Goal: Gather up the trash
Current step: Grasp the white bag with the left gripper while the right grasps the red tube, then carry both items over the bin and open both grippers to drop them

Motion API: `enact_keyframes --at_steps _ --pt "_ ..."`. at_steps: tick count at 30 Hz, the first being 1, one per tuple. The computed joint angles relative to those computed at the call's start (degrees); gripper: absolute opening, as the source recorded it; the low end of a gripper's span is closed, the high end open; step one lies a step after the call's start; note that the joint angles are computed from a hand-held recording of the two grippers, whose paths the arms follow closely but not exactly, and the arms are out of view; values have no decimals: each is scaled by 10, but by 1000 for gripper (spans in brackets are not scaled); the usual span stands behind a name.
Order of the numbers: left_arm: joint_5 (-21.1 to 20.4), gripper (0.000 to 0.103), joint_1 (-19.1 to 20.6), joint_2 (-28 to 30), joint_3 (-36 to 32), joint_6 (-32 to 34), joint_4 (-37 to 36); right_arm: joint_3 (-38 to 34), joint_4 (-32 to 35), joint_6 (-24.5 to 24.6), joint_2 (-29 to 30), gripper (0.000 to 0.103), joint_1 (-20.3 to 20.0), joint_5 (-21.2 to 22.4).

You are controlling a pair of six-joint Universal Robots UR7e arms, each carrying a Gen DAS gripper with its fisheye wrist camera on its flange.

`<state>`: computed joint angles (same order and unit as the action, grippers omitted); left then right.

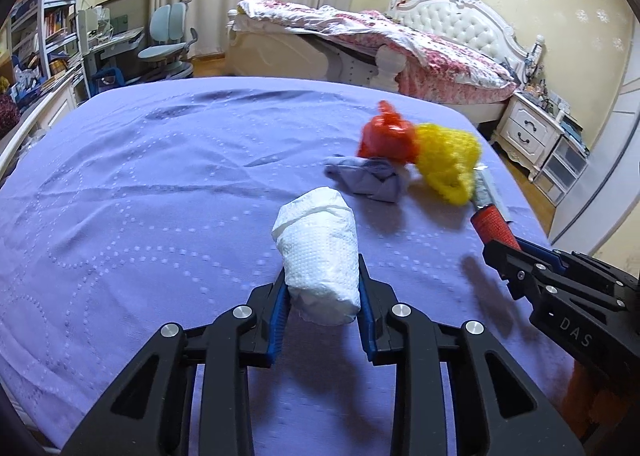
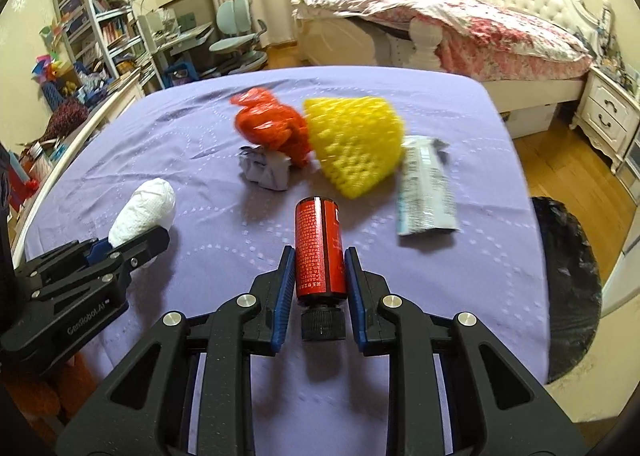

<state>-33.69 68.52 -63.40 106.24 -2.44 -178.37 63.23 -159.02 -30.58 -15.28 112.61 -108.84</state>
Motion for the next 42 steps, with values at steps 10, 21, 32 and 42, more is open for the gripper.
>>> enact_keyframes --at_steps 10,21,32,42 --pt "-29 31 -31 50 -30 39 -19 58 -82 21 -49 24 -25 -9" --pt "-68 31 -50 136 -115 96 -20 72 -158 19 -80 24 -59 -44" --pt "-83 31 -49 206 -203 119 26 45 -163 18 -83 24 -88 -52" --pt "-81 31 -48 243 -247 122 59 19 -159 11 -72 24 -104 -56"
